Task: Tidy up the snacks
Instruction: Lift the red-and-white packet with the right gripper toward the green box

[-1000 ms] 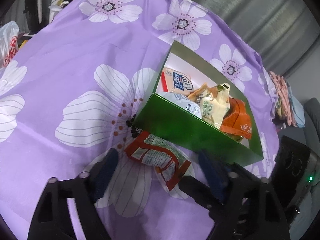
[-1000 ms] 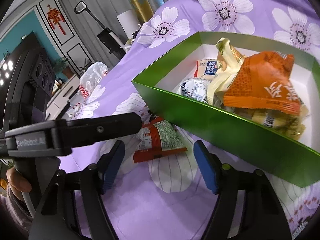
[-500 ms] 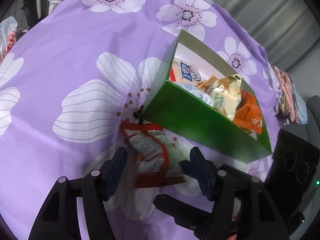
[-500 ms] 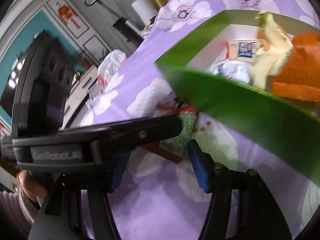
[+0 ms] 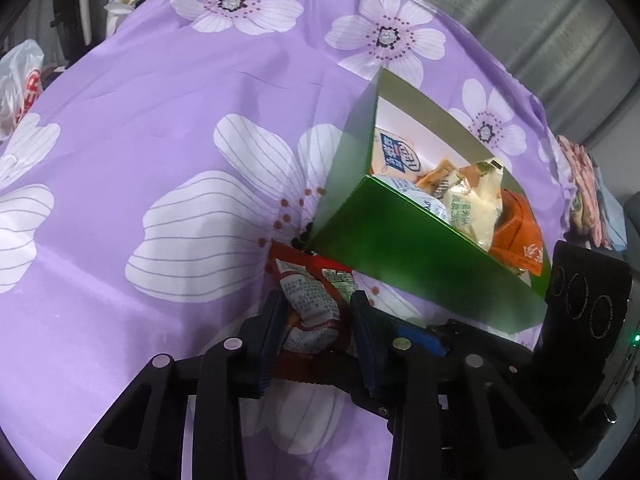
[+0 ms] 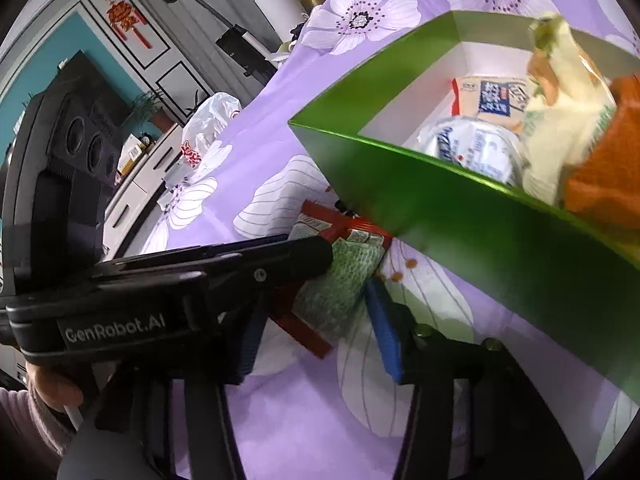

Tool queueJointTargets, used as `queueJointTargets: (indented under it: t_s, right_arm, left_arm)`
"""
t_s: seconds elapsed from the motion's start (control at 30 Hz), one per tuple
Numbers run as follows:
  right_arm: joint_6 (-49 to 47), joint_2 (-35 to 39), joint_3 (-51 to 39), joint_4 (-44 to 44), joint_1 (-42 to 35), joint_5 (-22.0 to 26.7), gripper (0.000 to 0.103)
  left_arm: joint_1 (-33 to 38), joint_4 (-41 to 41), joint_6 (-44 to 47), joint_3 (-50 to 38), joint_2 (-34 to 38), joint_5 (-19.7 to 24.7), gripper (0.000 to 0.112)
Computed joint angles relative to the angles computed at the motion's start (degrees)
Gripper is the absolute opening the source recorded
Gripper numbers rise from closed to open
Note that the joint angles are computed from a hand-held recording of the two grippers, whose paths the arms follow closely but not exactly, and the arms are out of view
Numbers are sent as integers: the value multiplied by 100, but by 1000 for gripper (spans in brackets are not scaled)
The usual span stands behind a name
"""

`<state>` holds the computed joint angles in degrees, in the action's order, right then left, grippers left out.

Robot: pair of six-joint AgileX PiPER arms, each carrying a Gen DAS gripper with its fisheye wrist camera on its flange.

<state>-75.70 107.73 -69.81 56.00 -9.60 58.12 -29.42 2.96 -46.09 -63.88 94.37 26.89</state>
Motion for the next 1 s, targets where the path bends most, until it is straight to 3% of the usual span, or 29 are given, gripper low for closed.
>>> queueJointTargets:
  t_s: [0.13, 0.27, 0.47, 0.67, 1.0]
  right_arm:
    - [89, 6, -18, -90, 63, -65, 44]
    - [-33, -70, 102, -30, 102, -194, 39]
    - [-340, -343, 466, 172, 80, -272, 33]
    - [-709, -922, 1031, 359, -9, -341, 33]
    - [-904, -1995, 1689, 391, -703, -18, 33]
  left_arm:
    - [-71, 241, -96, 21, 13, 11, 33]
    - [64, -257, 337, 185, -45, -185, 32]
    - [-1, -292, 292, 445, -345, -247, 31]
    - [-310, 265, -381, 644, -784, -168, 31]
    - [-1167, 1363, -1401, 311, -1079, 313, 31]
